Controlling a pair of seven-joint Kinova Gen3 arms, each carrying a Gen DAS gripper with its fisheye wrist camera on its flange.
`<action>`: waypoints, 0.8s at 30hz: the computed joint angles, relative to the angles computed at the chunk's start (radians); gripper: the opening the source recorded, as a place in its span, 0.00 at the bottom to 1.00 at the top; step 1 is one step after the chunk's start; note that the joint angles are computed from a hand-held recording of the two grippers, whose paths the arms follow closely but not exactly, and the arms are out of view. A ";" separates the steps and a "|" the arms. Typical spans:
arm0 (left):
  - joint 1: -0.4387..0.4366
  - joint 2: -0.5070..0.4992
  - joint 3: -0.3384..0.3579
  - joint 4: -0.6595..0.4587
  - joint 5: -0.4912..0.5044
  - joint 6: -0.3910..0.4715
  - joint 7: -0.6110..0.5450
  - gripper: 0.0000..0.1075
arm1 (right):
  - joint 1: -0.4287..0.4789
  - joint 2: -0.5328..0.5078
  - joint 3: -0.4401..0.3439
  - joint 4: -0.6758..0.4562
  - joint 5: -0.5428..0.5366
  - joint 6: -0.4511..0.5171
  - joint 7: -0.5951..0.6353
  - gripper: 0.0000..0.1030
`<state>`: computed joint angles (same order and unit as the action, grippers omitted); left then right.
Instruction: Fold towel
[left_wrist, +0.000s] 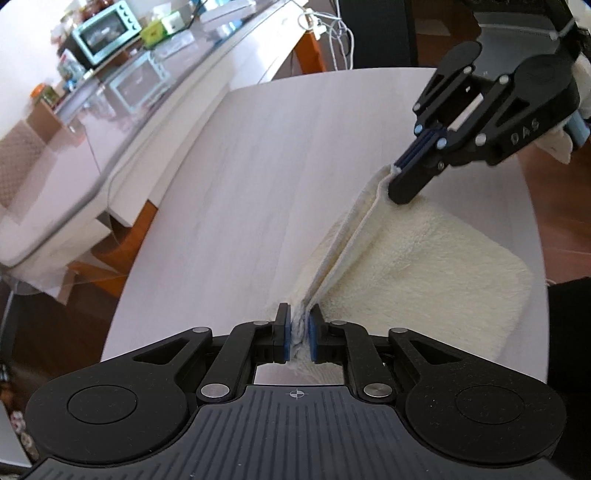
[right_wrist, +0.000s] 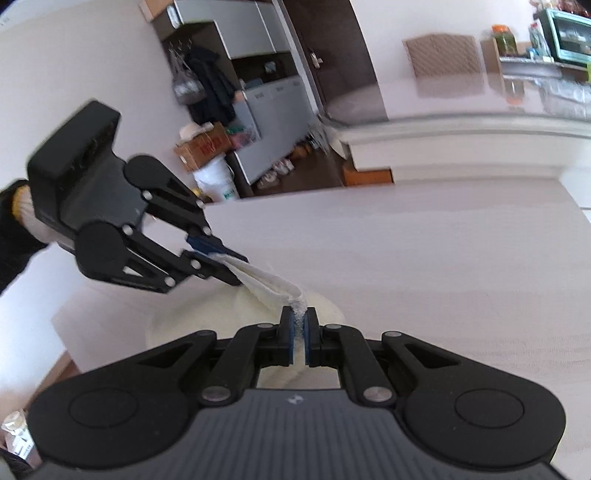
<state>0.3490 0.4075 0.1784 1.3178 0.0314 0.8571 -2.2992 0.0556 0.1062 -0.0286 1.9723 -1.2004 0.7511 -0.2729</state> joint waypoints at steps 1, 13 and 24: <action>0.000 -0.001 -0.001 0.003 0.000 -0.004 0.003 0.18 | 0.009 -0.001 -0.007 0.009 0.000 -0.005 0.008 0.08; -0.009 -0.065 -0.017 0.085 -0.004 -0.108 0.121 0.32 | -0.023 -0.081 0.025 0.130 -0.192 -0.103 0.259 0.23; 0.008 -0.055 -0.025 0.111 -0.048 -0.152 0.234 0.33 | -0.088 -0.058 0.002 0.102 -0.081 -0.208 0.189 0.20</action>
<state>0.3567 0.3524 0.1539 1.4285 -0.0167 0.7046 -2.0652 -0.0321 0.0481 -0.0264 2.0744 -1.2811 0.5427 -0.0836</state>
